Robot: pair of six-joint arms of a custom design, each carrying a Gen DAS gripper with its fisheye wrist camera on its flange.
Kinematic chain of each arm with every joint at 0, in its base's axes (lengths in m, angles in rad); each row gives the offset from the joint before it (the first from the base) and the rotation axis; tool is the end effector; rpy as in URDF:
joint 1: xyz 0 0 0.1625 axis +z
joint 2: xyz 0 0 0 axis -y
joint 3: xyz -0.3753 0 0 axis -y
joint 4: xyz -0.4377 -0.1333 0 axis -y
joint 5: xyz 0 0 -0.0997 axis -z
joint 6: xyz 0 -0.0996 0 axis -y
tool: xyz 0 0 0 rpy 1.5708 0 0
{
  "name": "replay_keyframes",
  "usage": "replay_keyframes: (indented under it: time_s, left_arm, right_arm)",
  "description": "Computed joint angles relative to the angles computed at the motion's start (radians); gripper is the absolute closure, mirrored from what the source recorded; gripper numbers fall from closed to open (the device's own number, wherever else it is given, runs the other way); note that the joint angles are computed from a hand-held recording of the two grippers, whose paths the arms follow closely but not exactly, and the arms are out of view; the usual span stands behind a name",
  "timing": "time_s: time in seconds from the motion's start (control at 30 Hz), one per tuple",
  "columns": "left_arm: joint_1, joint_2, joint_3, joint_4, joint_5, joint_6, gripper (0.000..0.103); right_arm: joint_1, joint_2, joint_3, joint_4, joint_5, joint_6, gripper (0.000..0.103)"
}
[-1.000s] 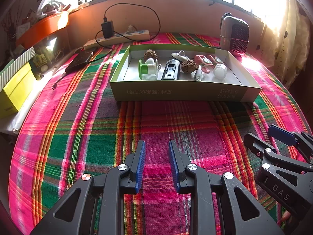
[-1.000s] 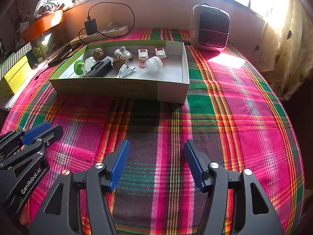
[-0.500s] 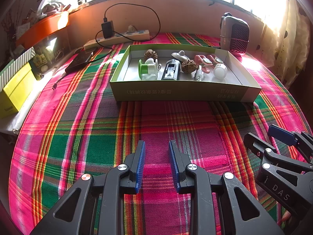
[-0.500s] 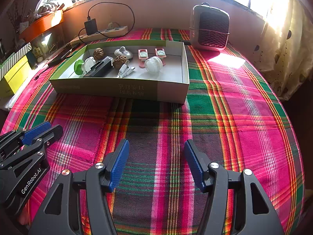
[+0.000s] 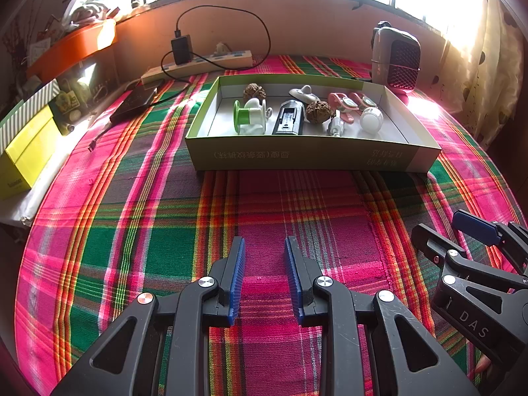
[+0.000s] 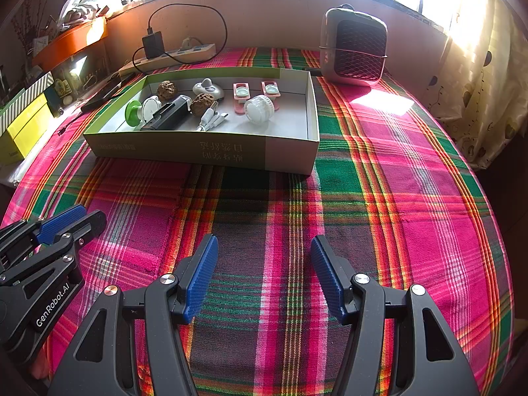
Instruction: Organize objects
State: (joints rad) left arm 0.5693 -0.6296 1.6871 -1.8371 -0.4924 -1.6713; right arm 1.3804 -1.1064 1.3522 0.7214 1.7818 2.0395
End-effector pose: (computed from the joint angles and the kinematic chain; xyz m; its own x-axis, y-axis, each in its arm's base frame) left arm -0.3482 -0.4853 -0.1018 -0.6165 -0.4509 -0.6455 0.2122 0.6943 -0.6877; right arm 0.0033 -0.5769 0.2548 -0.5626 -0.5849 0.5843 -0.7661 0.6344 -0.1026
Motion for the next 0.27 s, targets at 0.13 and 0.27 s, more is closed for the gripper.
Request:
replay_keyframes:
  time_s: [0.13, 0.27]
  left_arm:
    - [0.000, 0.000, 0.000, 0.000, 0.000, 0.000, 0.080]
    - [0.000, 0.000, 0.002, -0.004, 0.000, 0.001, 0.080]
  right_arm:
    - [0.000, 0.000, 0.000, 0.000, 0.000, 0.000, 0.044]
    - [0.000, 0.000, 0.000, 0.000, 0.000, 0.000, 0.044]
